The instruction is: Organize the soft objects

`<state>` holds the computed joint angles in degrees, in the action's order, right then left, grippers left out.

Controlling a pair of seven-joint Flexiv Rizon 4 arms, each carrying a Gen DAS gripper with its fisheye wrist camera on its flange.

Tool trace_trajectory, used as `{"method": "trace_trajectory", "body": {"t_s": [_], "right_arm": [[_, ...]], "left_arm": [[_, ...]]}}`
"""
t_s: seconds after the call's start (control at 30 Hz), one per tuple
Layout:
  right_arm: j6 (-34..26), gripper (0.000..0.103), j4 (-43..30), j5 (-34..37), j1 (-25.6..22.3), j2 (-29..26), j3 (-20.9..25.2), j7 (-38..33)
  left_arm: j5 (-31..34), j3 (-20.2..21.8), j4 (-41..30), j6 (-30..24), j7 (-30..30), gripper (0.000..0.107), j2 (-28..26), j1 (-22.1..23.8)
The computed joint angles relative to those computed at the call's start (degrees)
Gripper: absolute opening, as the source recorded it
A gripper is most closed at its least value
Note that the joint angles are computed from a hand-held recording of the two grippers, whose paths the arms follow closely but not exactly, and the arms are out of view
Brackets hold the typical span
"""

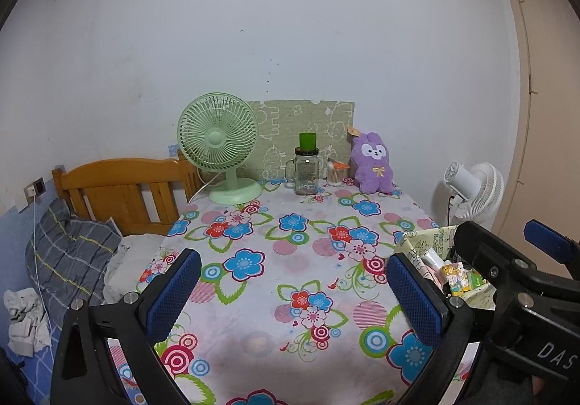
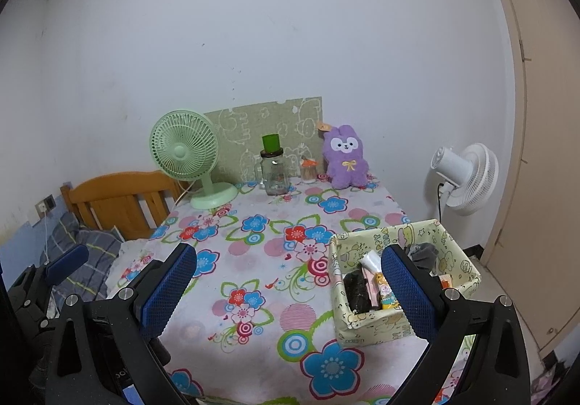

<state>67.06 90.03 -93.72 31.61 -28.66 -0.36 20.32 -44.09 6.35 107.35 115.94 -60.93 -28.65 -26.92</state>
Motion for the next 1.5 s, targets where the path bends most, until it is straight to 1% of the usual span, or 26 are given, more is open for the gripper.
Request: {"method": "trace_trajectory", "body": {"t_s": [0.23,0.4,0.7,1.0,1.5], "right_arm": [[-0.16,0.103,-0.01,-0.33,0.0,0.04,0.01,0.2],[0.52,0.103,-0.25,-1.36,-0.52,0.19,-0.13,-0.02],[0.67,0.103,-0.67,-2.11,-1.02,0.15,0.1,-0.15],[0.66,0.103,-0.51,-1.65,-1.12,0.04,0.13,-0.01],[0.77,0.103,-0.82,-1.86,-1.08,-0.2,-0.03,0.48]], "left_arm": [[0.25,0.12,0.05,0.05,-0.2,0.103,-0.03,0.05],[-3.2,1.59,-1.19,0.29,1.58,0.103,-0.79,-2.24],[-7.67,0.98,-2.47,1.53,4.71,0.103,-1.62,-3.3],[-8.87,-1.03,-2.54,2.23,6.29,0.103,-1.61,-2.09],[-9.56,-2.46,-2.67,2.95,7.3,0.103,-1.65,-1.39]]}}
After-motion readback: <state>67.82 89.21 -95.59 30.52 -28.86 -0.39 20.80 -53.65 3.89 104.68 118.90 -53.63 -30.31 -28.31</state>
